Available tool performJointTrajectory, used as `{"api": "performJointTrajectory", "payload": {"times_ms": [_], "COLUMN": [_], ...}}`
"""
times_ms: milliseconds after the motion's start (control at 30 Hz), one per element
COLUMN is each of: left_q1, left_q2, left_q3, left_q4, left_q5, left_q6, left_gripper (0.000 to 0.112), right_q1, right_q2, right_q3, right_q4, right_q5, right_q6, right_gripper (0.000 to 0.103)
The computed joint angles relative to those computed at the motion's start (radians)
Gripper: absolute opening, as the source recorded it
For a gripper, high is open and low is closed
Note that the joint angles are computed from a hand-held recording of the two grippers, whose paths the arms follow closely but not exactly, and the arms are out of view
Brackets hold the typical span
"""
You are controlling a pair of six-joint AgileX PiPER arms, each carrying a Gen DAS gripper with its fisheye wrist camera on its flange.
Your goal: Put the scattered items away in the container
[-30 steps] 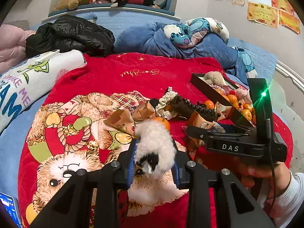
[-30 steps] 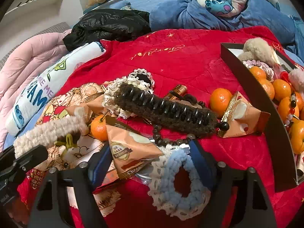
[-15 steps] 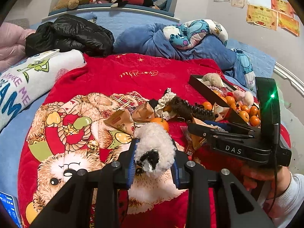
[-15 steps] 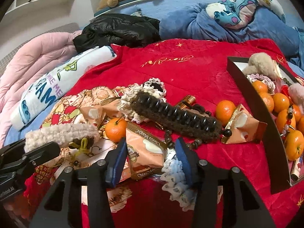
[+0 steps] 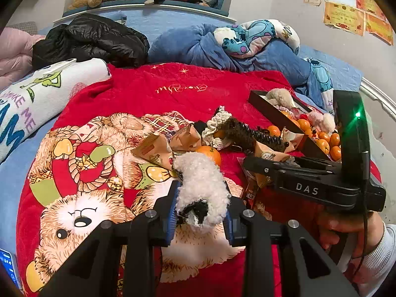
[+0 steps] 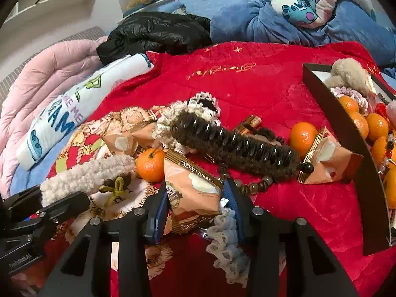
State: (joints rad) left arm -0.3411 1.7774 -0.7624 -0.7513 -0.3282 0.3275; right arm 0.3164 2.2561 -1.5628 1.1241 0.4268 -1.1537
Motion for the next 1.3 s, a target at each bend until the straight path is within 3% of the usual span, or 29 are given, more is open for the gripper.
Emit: {"api": "performJointTrajectory", "payload": {"times_ms": [167,300,433,600,767,967,1067,1200,1300], "left_q1": [-0.011,0.003,0.023,0.025,0.031,0.06,0.04,0.043,0.039], "left_q2": [-0.019,-0.017,0.01,0.036,0.055,0.115,0.123,0.131,0.139], "left_q3": [-0.005,-0.002,-0.024,-0.047,-0.067,-0.125,-0.136,-0.138,-0.148], "left_q4": [-0.084,-0.006,0.02,-0.029,-0.01,-0.209,-0.373,-0.267,-0.333], "left_q5": [0.023,0.038,0.076,0.098,0.112,0.184,0.158,0.159,0.158], "left_q6": [0.101,0.02,-0.008,0.044,0.012,0.165,0.332,0.216,0.285], "left_gripper": [0.031,0.031,0.031,0.031,0.031,0.032,0.032,0.032,0.031], "right_q1": [0.0,-0.005,-0.051,-0.037,0.005,0.043,0.048,0.053,0.064], "right_q2": [-0.044,-0.07,-0.029,0.003,0.031,0.073,0.067,0.08,0.085], "right_q3": [0.057,0.095,0.021,-0.037,-0.082,-0.149,-0.14,-0.161,-0.161], "right_q4": [0.125,0.235,0.128,-0.029,-0.118,-0.211,-0.217,-0.249,-0.264], "right_q5": [-0.016,-0.018,0.126,0.133,0.082,0.077,0.07,0.071,0.052], "right_q6": [-0.15,-0.287,-0.117,0.024,0.077,0.144,0.141,0.172,0.176], "right_gripper": [0.041,0.045,0.045,0.045,0.045,0.04,0.039,0.04,0.04]}}
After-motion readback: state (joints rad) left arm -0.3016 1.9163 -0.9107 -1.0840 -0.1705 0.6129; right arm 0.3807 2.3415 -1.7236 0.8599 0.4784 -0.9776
